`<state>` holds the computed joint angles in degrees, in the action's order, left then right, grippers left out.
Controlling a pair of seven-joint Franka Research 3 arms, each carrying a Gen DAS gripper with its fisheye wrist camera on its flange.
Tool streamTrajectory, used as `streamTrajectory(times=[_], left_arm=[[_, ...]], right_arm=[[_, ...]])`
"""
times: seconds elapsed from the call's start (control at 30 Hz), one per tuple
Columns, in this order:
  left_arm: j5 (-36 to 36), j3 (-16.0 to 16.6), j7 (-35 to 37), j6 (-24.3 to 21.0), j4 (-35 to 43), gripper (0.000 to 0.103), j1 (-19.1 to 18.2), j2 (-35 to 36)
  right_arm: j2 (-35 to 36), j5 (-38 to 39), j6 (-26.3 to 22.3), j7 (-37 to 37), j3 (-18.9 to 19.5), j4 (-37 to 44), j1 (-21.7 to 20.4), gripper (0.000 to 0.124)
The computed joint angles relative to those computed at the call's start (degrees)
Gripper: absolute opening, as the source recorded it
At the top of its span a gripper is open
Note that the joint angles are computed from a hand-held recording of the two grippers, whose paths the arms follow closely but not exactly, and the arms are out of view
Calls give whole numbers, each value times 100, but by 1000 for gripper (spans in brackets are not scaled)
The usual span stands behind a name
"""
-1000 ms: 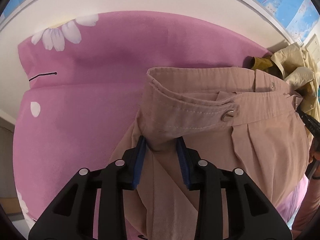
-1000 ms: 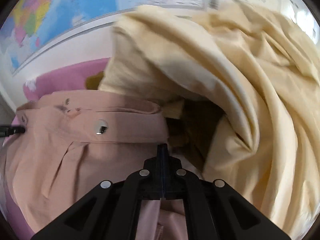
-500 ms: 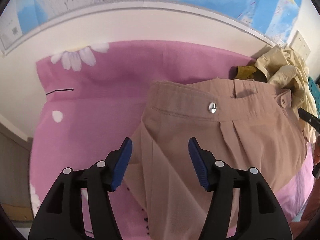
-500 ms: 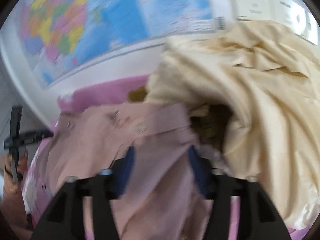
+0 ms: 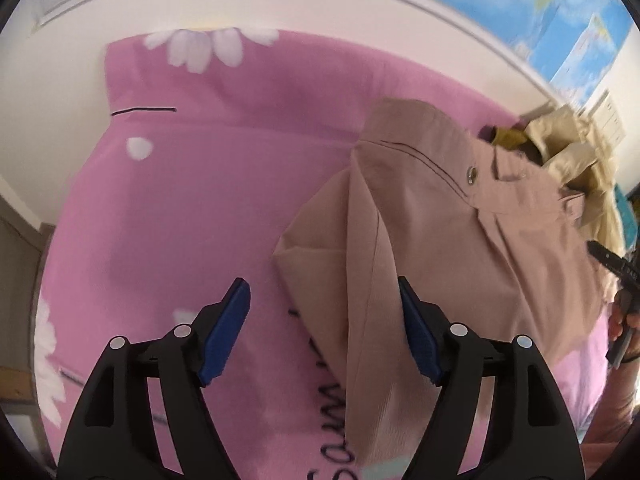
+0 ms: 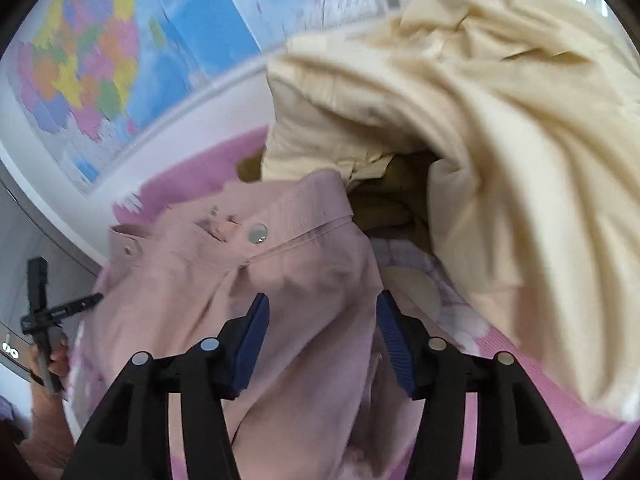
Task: Fold large clothes
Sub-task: 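Release the jacket with both grippers and pull them back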
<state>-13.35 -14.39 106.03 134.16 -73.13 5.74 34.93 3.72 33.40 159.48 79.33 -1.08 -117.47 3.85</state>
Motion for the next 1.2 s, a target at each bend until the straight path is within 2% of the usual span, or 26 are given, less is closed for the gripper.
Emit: streamTrajectory(times=[0.07,0.3,0.37,0.5,0.6,0.73,0.93,1.0,1.1,1.2], left_arm=[[-209,-88,124,130,-402,72,150,-264],[-1108,-230,634,305,-1540,74,466,-941],[-1253,-177,713,395,-1811,74,441,-1105],[-1040,46,550,1009,-2463,74,141,-1511],[-525,210,216,1471,-2772,74,-135,-1701],[-271,182,140,1772,-3034,74,-247,-1914],[-30,169,101,2174,-3359,74,-360,-2145],[230,253,-101,2363,-3490,74,-464,-2221],[519,296,-272,2500,-3649,74,-536,-2317],[177,165,-43,2411,-3743,74,-405,-2400]], right_arm=[[-198,556,-4,-434,15,-201,-49,61],[-637,2170,-164,-1238,-78,-817,102,71],[-747,2507,-229,-1403,-129,-995,135,71],[-933,2822,-149,-1544,-167,-1260,226,71],[-1041,2904,-35,-1688,-157,-1359,308,71],[-1032,2380,171,-1299,-89,-1373,360,74],[-947,2349,125,-1213,-116,-1337,446,78],[-958,2379,152,-1202,-112,-1373,460,78],[-984,2466,126,-1182,-124,-1425,475,78],[-1024,2469,173,-1095,-116,-1509,488,79]])
